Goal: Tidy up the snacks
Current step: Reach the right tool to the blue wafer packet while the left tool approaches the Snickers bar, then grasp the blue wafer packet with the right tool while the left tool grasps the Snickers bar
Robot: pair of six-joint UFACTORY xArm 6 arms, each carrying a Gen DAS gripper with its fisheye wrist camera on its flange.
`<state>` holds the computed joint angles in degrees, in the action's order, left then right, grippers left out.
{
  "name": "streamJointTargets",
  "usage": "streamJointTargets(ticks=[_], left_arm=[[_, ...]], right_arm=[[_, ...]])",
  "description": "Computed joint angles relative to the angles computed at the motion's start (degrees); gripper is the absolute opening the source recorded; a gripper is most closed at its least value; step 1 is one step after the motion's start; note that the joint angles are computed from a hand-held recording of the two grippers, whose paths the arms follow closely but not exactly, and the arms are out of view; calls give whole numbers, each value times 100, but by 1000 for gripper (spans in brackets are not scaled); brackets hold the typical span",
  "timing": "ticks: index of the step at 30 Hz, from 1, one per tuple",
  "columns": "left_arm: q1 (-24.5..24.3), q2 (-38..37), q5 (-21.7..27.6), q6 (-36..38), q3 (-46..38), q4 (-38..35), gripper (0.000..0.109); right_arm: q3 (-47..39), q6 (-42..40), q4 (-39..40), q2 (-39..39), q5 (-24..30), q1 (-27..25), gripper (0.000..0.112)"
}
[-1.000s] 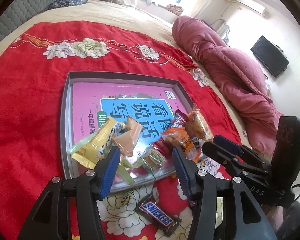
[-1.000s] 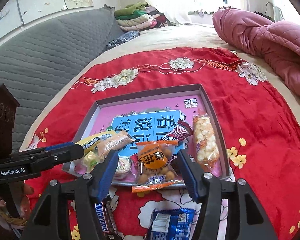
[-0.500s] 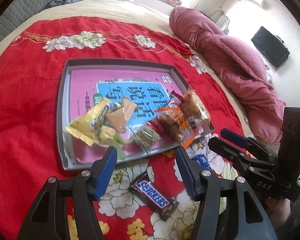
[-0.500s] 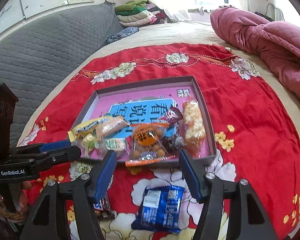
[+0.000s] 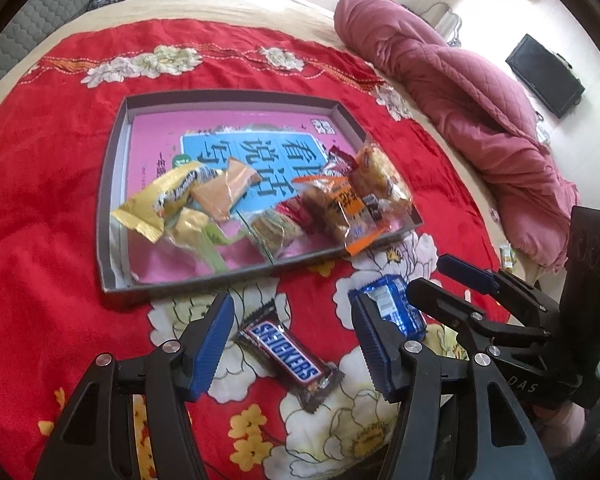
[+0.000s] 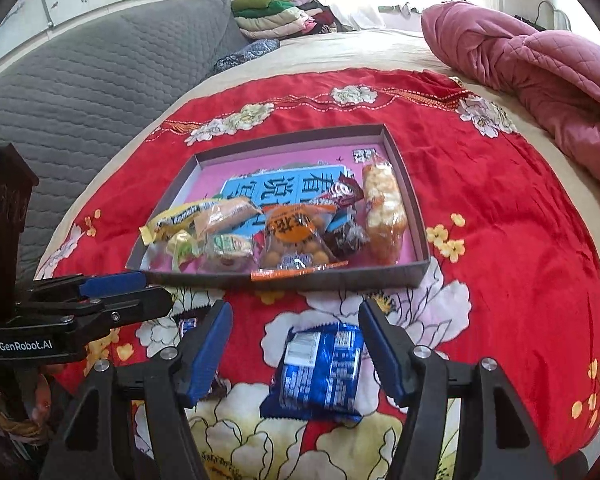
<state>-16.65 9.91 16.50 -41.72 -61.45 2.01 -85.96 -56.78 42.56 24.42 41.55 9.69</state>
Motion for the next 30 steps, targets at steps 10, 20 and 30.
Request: streamJointTargets(ticks=[10, 20, 30], left_arm=[[-172, 82, 329, 115, -33, -425, 63], [-168, 268, 476, -102, -39, -756, 63], [-195, 612, 623, -227, -336, -791, 63]], right_arm=[[114, 278, -380, 10, 154, -87, 65], [145, 535, -791, 156, 178, -49, 65], [161, 803, -1237, 317, 31, 67, 68]])
